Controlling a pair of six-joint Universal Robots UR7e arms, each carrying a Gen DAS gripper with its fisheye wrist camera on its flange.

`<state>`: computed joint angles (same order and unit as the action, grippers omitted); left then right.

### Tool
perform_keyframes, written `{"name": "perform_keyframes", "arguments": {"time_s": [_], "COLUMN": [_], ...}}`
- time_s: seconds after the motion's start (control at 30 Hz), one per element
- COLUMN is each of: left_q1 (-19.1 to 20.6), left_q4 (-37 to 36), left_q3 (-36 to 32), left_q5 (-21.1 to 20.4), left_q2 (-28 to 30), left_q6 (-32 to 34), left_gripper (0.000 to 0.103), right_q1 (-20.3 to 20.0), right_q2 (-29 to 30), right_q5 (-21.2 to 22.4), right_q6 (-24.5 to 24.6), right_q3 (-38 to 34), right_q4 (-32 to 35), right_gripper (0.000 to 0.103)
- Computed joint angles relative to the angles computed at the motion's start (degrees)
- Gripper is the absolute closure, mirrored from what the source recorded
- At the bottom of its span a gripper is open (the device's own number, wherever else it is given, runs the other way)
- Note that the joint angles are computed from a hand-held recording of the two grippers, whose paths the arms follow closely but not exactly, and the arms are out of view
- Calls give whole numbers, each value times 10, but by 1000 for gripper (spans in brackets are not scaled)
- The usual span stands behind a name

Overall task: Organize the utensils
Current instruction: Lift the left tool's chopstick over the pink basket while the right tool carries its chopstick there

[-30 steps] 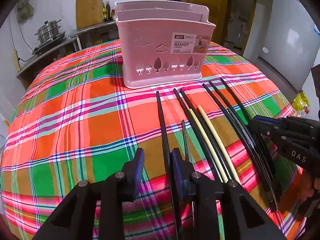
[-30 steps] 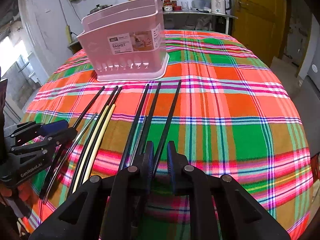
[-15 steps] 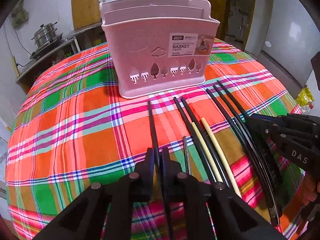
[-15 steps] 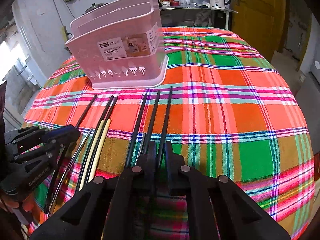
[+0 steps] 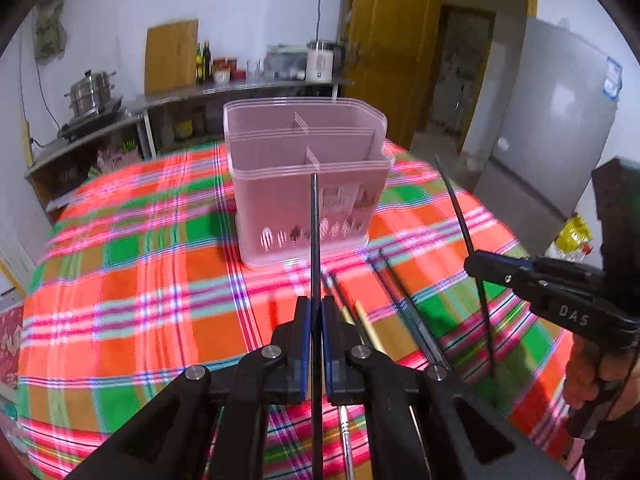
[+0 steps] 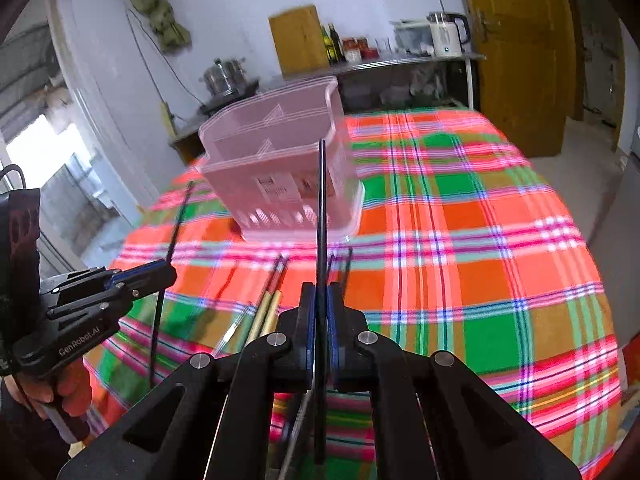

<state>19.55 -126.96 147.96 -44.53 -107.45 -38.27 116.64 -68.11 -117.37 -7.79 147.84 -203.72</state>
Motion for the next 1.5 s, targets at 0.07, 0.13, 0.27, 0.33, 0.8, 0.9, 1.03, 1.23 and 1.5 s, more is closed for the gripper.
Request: {"name": "perform_keyframes", "arguments": {"time_s": [0.07, 0.13, 0.27, 0.33, 0.8, 0.9, 1.03, 1.23, 1.5], "left_q1": [-14, -30, -50, -58, -19, -2, 16, 54, 110], "left_q4": [18, 36, 57, 71, 0, -45, -103, -200, -289], "left_q3": [-9, -18, -34, -42, -95, -112, -134, -165, -188], "left_q5": [6, 12, 25, 30, 38, 41, 46, 48, 33], "left_q2": [-17, -34, -48, -53, -17, 0, 23, 65, 123], "left_q6": [-6, -11, -13, -15, 56, 87, 123, 176, 234], "left_gripper": [98, 98, 98, 98, 98, 98, 98, 98, 98], "right_q1": [9, 21, 40, 51, 71, 67, 65, 64, 44], "right_q2": [-13, -23, -42, -50, -40, -30, -15, 12, 65], "right_q5": [5, 3, 0, -5, 2, 13, 27, 41, 63], "right_q6": [-1, -2, -4, -6, -8, -10, -9, -6, -3], "right_q3": [0, -2, -8, -10, -66, -84, -112, -158, -204], "right_q4": [1, 1, 6, 5, 6, -8, -26, -54, -73], "right_gripper": [97, 97, 97, 97, 97, 97, 97, 97, 97]}}
